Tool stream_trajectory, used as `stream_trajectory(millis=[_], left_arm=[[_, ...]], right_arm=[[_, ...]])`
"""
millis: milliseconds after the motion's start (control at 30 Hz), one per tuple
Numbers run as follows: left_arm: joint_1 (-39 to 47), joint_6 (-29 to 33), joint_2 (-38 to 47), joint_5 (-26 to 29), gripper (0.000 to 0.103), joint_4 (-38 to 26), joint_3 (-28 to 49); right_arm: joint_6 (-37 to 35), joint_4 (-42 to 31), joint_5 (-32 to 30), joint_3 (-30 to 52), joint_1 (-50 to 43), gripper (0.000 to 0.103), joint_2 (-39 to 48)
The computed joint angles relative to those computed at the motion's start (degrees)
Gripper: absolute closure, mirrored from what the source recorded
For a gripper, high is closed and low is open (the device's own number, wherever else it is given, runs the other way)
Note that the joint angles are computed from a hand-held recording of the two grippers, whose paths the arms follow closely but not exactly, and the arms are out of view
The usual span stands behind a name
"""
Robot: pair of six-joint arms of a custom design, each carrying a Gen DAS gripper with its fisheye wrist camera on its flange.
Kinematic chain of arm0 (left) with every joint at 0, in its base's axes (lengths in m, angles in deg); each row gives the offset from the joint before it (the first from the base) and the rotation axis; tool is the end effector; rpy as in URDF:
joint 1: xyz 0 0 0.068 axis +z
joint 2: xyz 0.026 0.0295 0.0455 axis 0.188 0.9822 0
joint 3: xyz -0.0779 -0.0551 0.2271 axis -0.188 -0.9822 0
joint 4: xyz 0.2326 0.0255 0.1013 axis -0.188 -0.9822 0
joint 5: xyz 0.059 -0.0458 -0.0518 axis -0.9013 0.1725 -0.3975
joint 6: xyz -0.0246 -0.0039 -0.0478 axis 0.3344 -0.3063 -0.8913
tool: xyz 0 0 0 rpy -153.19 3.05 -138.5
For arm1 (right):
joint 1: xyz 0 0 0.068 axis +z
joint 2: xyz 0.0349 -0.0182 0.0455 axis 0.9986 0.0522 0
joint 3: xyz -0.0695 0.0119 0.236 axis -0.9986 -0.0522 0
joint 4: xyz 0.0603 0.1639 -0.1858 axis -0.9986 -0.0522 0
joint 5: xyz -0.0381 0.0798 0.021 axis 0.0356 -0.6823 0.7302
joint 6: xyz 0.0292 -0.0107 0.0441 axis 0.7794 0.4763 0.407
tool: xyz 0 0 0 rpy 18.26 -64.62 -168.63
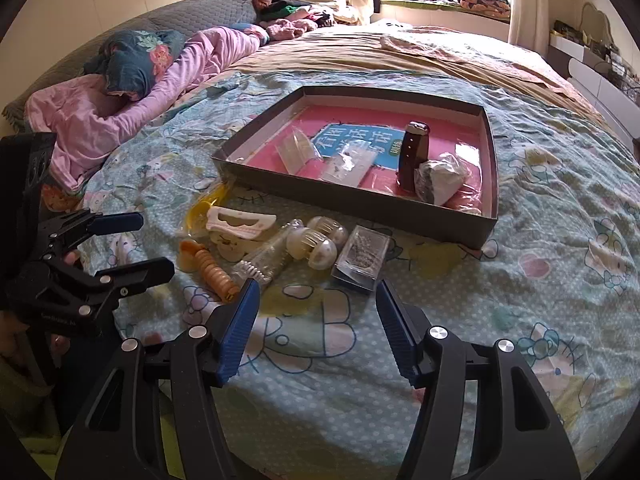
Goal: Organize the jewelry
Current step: 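Withdraw both tools and move them toward the remaining items on the bedspread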
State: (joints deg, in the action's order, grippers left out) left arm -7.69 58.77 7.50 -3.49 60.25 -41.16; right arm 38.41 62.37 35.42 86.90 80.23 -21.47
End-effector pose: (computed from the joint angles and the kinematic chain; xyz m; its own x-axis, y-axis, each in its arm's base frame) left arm 0.2543 -0.0919 0.1570 -0.7438 0.3269 -0.5830 0.4667 0.8784 -0.1028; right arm 0.2117 -0.0141 0.1482 -0.7713 -0.0246 -0.6359 -0.1702 0.9708 0.1690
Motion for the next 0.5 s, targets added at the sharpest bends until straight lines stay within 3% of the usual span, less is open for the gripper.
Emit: stream_trajectory(millis=[367,500], left_arm=[[-3.6,0.1,4.2,-0.6,0.010,2.5,0.1],[-3.8,-0.7,5.9,-0.4,0.010,3.4,0.6]], right_arm=[[0.3,3.9,0.1,1.1,-2.7,0.063,7.8],[0.9,5.6,-0.2,1.9,-2.6,0.063,10.5]])
